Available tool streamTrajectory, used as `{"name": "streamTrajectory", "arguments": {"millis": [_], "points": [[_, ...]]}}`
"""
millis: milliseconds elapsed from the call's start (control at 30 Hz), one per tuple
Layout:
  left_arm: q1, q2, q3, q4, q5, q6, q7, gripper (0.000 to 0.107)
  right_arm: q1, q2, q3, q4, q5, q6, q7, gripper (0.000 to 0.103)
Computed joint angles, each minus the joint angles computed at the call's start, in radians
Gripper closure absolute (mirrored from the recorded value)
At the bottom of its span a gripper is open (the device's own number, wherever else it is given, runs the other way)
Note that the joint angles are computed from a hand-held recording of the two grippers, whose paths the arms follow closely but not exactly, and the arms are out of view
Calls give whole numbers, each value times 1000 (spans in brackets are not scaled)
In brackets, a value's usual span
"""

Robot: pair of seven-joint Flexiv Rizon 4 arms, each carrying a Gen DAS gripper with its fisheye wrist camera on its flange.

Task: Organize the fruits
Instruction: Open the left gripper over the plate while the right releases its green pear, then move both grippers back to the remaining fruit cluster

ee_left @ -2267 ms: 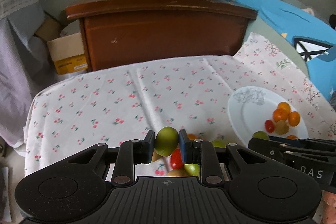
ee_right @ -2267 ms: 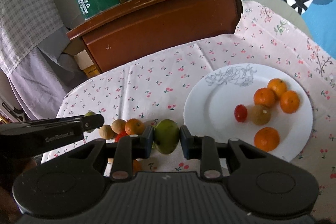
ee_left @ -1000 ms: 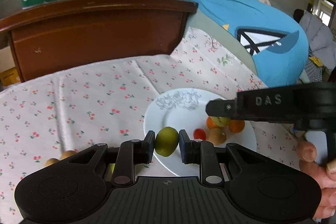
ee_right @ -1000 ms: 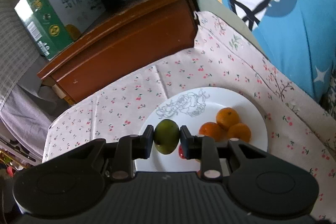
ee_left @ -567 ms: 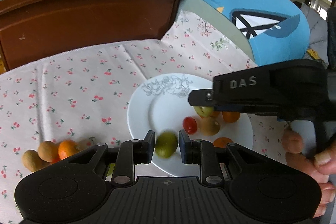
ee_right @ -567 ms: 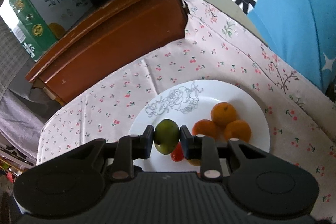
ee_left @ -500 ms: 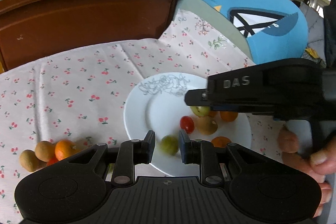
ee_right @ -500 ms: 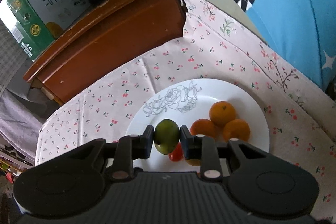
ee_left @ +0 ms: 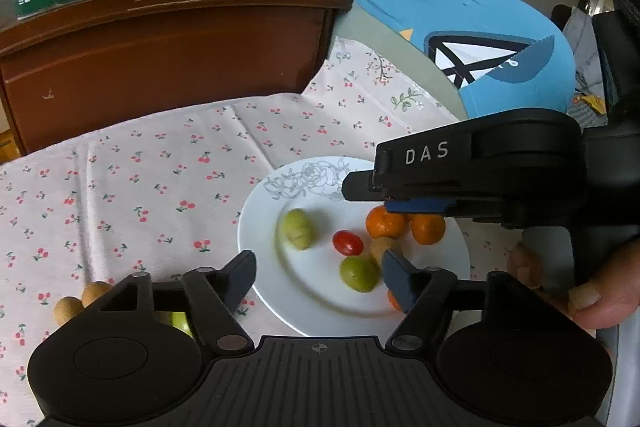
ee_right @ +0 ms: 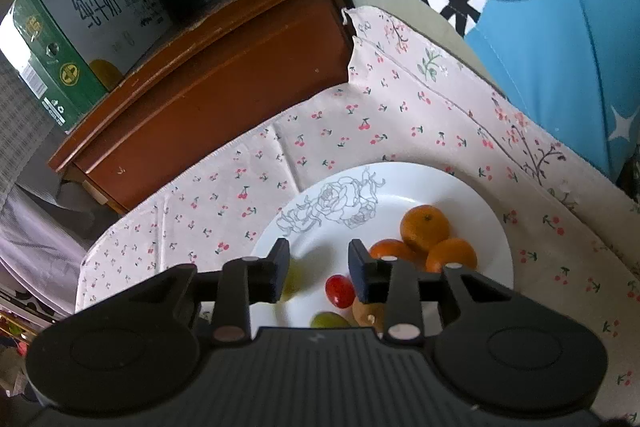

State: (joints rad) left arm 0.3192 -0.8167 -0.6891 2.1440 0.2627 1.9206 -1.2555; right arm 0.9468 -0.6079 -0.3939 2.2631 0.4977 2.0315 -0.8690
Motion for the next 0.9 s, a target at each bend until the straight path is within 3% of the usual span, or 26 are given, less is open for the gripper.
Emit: {"name": "streamTrajectory", "arguments": {"millis": [233, 767, 900], "points": [[-43, 58, 66, 9, -28, -4, -13, 26, 9, 1, -2, -5, -2, 3, -17, 63], [-77, 224, 235, 62, -90, 19, -93, 26, 63, 13, -1, -2, 21, 24, -81, 61], [-43, 242, 240, 80, -85, 24, -134, 26, 76, 22, 14, 0, 22, 32, -107, 61]]}}
